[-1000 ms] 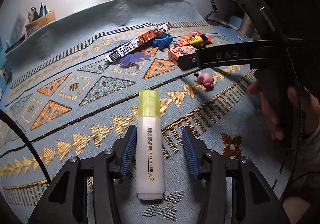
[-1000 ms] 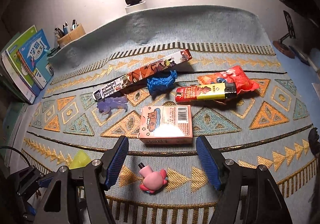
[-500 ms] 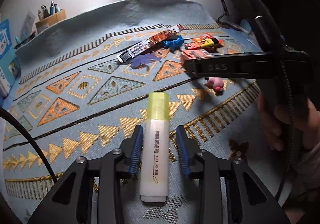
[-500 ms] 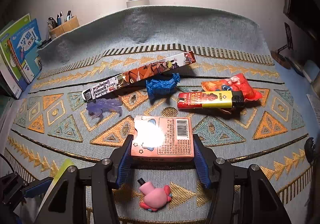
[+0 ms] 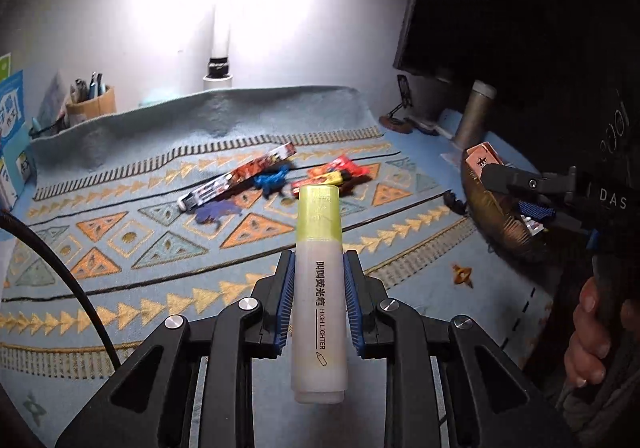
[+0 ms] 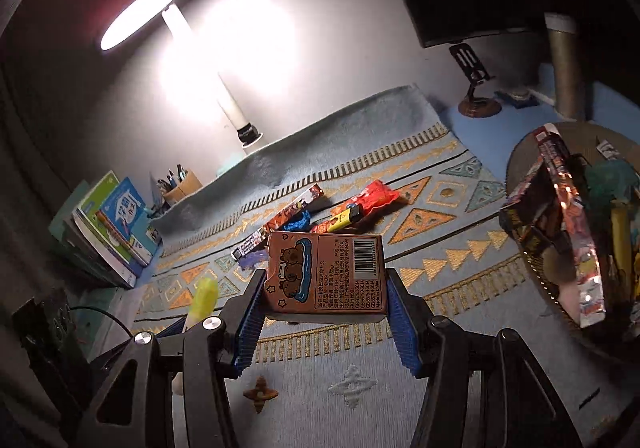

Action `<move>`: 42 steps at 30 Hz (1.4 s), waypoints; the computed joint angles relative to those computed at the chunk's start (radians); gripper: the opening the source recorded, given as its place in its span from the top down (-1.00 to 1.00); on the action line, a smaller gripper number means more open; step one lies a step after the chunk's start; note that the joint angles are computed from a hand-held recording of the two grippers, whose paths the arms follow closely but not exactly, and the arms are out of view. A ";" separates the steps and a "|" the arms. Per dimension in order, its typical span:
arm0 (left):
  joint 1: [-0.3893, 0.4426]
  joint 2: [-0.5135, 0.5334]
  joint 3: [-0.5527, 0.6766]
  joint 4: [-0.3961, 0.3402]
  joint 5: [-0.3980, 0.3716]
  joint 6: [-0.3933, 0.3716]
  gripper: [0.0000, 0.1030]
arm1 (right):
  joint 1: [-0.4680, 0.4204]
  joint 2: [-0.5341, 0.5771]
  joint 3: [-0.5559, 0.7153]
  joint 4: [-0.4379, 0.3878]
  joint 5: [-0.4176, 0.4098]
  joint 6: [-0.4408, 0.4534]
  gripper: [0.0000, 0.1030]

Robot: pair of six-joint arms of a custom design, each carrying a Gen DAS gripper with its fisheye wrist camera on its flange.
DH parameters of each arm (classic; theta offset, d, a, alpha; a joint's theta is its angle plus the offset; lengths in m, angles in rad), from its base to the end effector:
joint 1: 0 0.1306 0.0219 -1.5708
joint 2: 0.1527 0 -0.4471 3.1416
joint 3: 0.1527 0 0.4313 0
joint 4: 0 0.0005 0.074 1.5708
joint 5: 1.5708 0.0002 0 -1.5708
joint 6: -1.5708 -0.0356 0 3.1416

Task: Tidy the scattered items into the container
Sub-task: 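Carry the highlighter to the basket with the left tool while the right grasps the pink box, then open both tools over the woven basket to drop highlighter and pink box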

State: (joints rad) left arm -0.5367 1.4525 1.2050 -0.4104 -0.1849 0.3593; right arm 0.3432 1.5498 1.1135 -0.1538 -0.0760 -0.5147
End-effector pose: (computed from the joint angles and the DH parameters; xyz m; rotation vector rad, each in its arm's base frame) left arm 0.4685 -0.2717 0.4050 0.0964 2.2288 -0.2878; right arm 0.5288 0.1913 0.3305 0.1450 2.2114 0.5685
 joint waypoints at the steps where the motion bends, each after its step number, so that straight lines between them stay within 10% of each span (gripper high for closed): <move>1: -0.014 0.008 0.027 0.005 0.008 -0.011 0.60 | -0.023 -0.038 -0.033 0.027 -0.017 -0.026 -0.06; 11: -0.129 0.235 0.392 -0.033 0.217 -0.059 0.60 | -0.247 -0.270 -0.168 0.014 0.274 -0.108 -0.07; 22: -0.194 0.507 0.706 -0.138 0.355 -0.085 0.46 | -0.417 -0.108 -0.041 -0.084 0.142 -0.136 -0.10; 25: -0.187 0.542 0.753 -0.195 0.368 -0.055 0.23 | -0.434 -0.093 -0.050 -0.036 0.069 -0.141 -0.44; 33: -0.149 0.385 0.506 -0.065 0.390 0.009 0.17 | -0.423 -0.210 -0.152 -0.006 0.033 -0.177 -0.46; 38: -0.092 0.217 0.253 -0.011 0.303 0.060 0.16 | -0.300 -0.279 -0.180 0.000 0.102 -0.052 -0.47; 42: 0.002 0.081 0.027 0.062 0.214 0.173 0.11 | -0.126 -0.265 -0.193 0.075 0.190 0.035 -1.00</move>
